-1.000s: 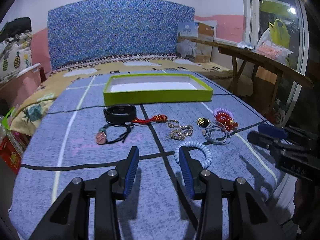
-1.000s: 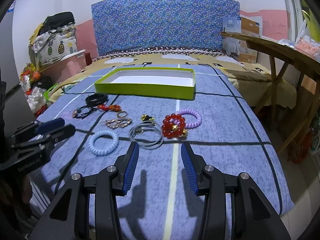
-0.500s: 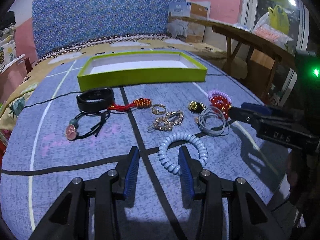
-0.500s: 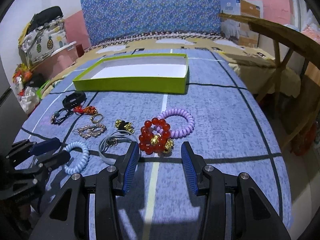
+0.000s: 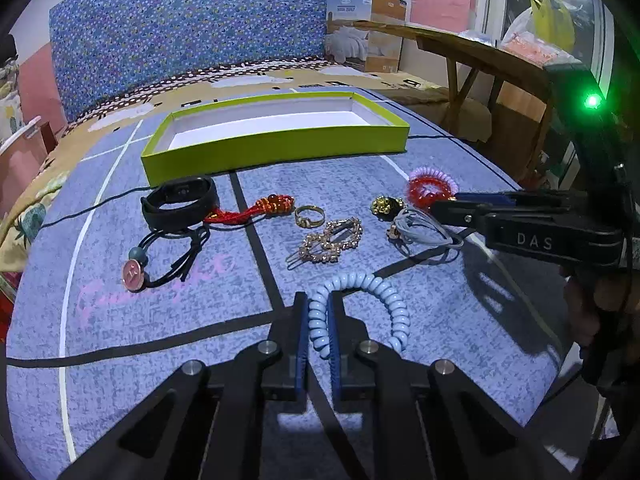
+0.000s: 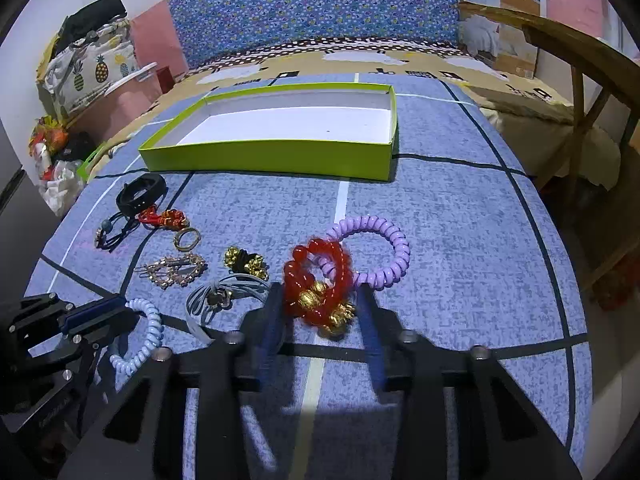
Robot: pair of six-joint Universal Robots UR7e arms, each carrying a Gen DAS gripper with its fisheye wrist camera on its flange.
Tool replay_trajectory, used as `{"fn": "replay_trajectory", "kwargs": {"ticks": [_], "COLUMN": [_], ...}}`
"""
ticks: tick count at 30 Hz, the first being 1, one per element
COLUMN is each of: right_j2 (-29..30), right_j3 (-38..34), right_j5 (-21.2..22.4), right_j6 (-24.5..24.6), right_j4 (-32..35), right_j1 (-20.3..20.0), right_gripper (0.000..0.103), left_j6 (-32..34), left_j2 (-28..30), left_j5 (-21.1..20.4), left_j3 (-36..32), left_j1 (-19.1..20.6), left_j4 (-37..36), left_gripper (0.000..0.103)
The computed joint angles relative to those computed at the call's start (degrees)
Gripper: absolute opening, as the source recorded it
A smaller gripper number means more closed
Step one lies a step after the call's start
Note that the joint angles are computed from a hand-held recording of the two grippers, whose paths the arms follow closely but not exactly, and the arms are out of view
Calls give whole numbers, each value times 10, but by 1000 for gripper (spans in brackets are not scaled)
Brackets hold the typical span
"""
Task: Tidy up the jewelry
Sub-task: 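Grasp the light-blue coiled hair tie with the left tool while the right tool grasps the red beaded bracelet, then carry both items into the green box and open the right tool to drop the red bracelet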
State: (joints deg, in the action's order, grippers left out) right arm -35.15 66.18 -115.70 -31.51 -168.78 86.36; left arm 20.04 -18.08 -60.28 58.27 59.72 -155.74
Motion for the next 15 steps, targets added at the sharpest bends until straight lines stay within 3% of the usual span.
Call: {"fn": "replay_trajectory", "kwargs": {"ticks": [9,15], "right_j2": [-19,-25], "right_j3": [31,45], "right_j5": [21,35], "right_j6": [13,15], "right_j4": [-19,-34], "right_j1": [-3,-4], "right_gripper": [10,10], "left_j6": [-7,-4], "left_j2": [-8,-12], "left_j5": [-6,-6], "left_j3": [10,17], "left_j1": [1,1], "left_j4": [-3,-13], "left_gripper": [10,10]}}
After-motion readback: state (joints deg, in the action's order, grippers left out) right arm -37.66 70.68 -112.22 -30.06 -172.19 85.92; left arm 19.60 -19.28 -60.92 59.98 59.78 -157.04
